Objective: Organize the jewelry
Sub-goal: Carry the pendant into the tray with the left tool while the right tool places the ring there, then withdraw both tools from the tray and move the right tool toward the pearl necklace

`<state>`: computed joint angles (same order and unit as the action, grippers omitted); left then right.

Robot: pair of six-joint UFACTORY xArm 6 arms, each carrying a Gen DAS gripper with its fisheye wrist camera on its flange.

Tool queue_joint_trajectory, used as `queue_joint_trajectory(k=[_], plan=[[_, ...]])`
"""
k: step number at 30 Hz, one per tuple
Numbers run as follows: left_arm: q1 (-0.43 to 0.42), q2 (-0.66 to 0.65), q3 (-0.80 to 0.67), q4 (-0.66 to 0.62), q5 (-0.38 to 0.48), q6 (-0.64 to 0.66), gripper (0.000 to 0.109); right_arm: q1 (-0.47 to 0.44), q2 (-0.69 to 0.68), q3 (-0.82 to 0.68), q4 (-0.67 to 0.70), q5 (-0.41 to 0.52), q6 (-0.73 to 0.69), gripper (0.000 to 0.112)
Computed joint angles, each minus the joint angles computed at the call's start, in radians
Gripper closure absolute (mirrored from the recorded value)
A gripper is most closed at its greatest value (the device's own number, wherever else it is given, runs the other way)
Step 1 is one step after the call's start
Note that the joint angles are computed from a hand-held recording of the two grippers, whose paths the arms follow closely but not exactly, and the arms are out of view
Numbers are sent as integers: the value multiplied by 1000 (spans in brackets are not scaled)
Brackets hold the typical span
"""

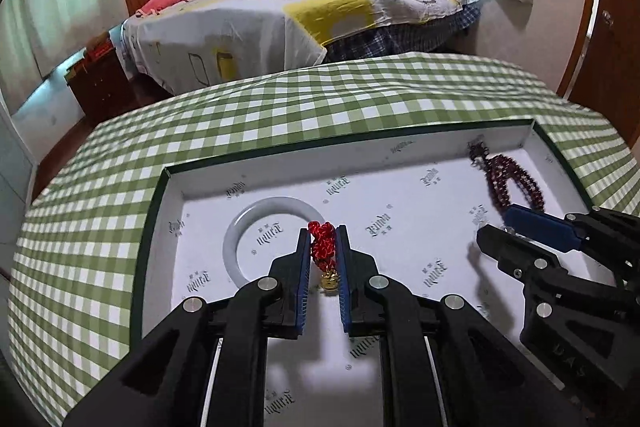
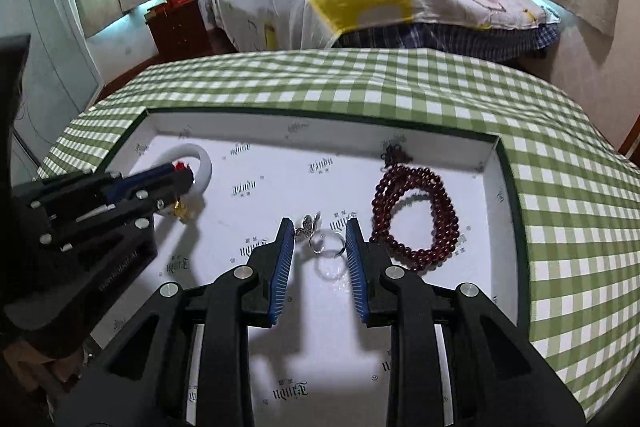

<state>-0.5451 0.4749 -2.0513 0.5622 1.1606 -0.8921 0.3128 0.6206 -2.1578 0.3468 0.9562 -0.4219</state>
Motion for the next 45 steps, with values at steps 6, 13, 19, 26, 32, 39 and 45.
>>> queue_joint_trajectory(k=[6,13,19,26,32,39,45], plan=[[-4,2,-9,2,11,-12,64,-1,-17,31,4,-36,-7,72],[-28,-111,126,91,-59,-135,53,-18,-156,212,68,-137,-94,72],[-87,-225,243,178,-54,-221,53,-51,-308,377,139,-184,-162,72],[-160,-354,384,236,-41,-349,53,-80,-477,579,151,-220,-186,72],[-224,-425,471,266,-1,-406,53,-104,-594,737,146,-247,-180,72],[-287,-486,560,283,42,-472,53,-136,-740,928,127,-276,-190,72],[-335,-523,619,283,76,-520,53,-162,-816,1034,134,-272,-201,72]])
